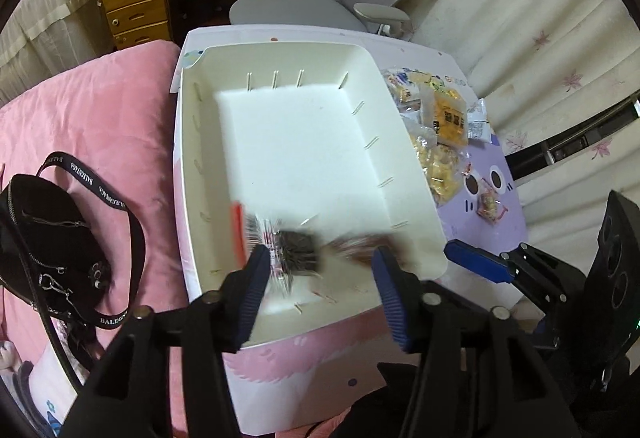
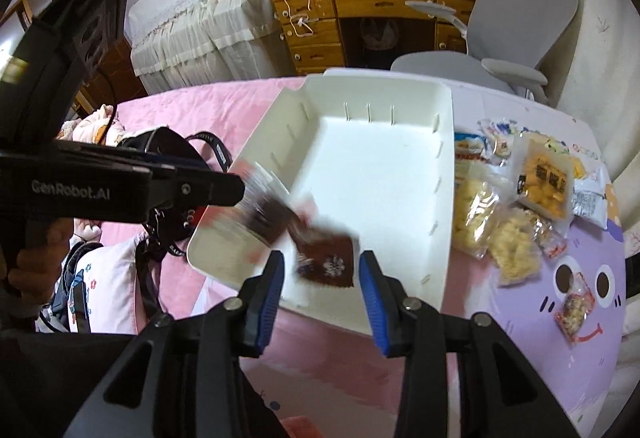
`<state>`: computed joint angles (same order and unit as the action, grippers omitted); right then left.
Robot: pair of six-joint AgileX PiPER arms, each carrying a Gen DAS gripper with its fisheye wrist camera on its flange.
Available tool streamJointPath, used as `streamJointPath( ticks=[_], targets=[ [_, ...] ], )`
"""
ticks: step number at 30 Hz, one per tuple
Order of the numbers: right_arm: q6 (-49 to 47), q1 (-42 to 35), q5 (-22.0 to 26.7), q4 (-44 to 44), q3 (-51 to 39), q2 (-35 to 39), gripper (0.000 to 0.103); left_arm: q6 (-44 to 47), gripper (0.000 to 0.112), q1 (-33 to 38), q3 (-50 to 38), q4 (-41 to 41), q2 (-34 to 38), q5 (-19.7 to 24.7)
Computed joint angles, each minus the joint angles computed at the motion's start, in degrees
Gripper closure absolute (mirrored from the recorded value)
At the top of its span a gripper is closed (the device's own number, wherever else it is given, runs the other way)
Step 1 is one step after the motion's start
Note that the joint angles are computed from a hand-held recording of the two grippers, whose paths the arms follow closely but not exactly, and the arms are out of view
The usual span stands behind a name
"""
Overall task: Organize snacks
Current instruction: 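Open both grippers to drop the snacks into the tray, then move both grippers back to the snack pile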
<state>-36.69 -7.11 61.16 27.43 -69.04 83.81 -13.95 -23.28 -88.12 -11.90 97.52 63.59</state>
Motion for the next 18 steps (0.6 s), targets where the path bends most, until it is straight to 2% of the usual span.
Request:
streamJointPath(
  ticks=[6, 12, 18],
  targets=[
    [1.4, -1.0, 0.1, -0.5, 1.1, -1.0, 0.059, -1.2, 0.058, -0.3, 0.0, -0.2, 0.7, 0.2],
    [2.8, -3.0, 1.1, -2.7, 1.9, -2.0, 0.059, -1.4, 0.056, -1.9, 0.9, -0.8, 0.8, -2.2],
    [1.9, -8.8, 4.4, -4.3, 2.2, -3.4, 0.058, -5.5, 0.052, -4.5, 0.1, -1.0, 1.7, -2.3]
  ],
)
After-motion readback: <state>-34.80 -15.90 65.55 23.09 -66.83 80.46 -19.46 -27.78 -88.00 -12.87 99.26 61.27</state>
